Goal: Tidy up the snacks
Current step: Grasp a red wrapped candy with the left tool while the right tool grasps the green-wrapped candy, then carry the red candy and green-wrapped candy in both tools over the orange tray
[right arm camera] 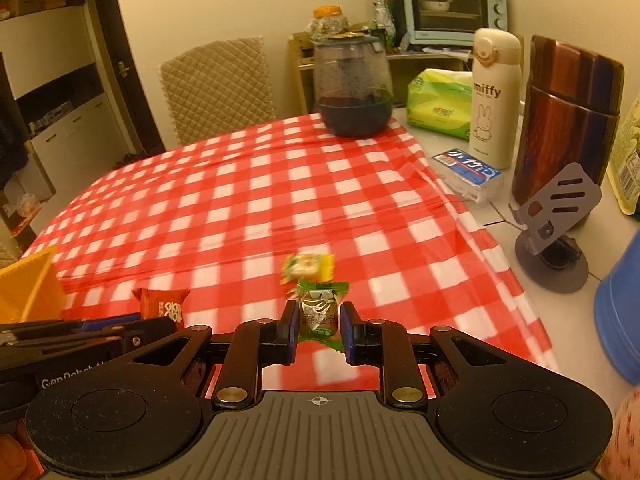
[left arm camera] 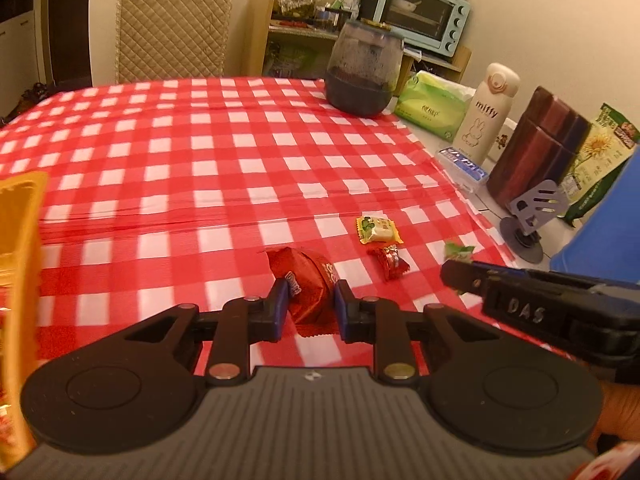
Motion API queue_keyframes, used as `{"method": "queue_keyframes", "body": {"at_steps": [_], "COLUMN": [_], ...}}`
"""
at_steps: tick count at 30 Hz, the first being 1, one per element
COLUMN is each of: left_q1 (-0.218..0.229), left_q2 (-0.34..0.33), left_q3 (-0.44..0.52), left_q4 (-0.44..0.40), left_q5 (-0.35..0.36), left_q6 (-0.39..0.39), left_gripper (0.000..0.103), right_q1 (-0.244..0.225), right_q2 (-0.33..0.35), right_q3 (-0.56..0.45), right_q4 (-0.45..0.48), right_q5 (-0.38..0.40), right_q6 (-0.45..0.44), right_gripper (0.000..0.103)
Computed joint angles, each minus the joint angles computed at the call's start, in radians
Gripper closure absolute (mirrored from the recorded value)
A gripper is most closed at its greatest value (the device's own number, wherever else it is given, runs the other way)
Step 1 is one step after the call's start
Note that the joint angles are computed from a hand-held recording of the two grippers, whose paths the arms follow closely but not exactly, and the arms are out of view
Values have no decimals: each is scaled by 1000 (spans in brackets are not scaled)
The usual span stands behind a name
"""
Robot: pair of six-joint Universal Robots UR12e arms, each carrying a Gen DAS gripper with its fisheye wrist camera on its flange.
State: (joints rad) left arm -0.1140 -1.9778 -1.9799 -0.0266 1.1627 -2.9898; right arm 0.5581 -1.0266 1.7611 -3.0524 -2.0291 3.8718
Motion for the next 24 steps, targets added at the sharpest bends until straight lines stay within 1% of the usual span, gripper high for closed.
{"method": "queue_keyframes", "body": {"at_steps": [6, 13, 24], "left_q1": [42, 104, 200], "left_q2": [83, 171, 273], "left_q3": [-71, -145, -227], "left_q4": [10, 7, 13], "left_q5": [-32, -71, -105], "left_q6": [25, 47, 67], "left_gripper": [81, 81, 81], "right_q1": [49, 101, 156], "right_q2": [-7, -13, 3], "right_q3": [-21, -49, -116], "right_q4": [27, 50, 64], "right_q5": [-10, -26, -34], "right_q6": [18, 28, -12], "right_gripper": [81, 81, 81]}}
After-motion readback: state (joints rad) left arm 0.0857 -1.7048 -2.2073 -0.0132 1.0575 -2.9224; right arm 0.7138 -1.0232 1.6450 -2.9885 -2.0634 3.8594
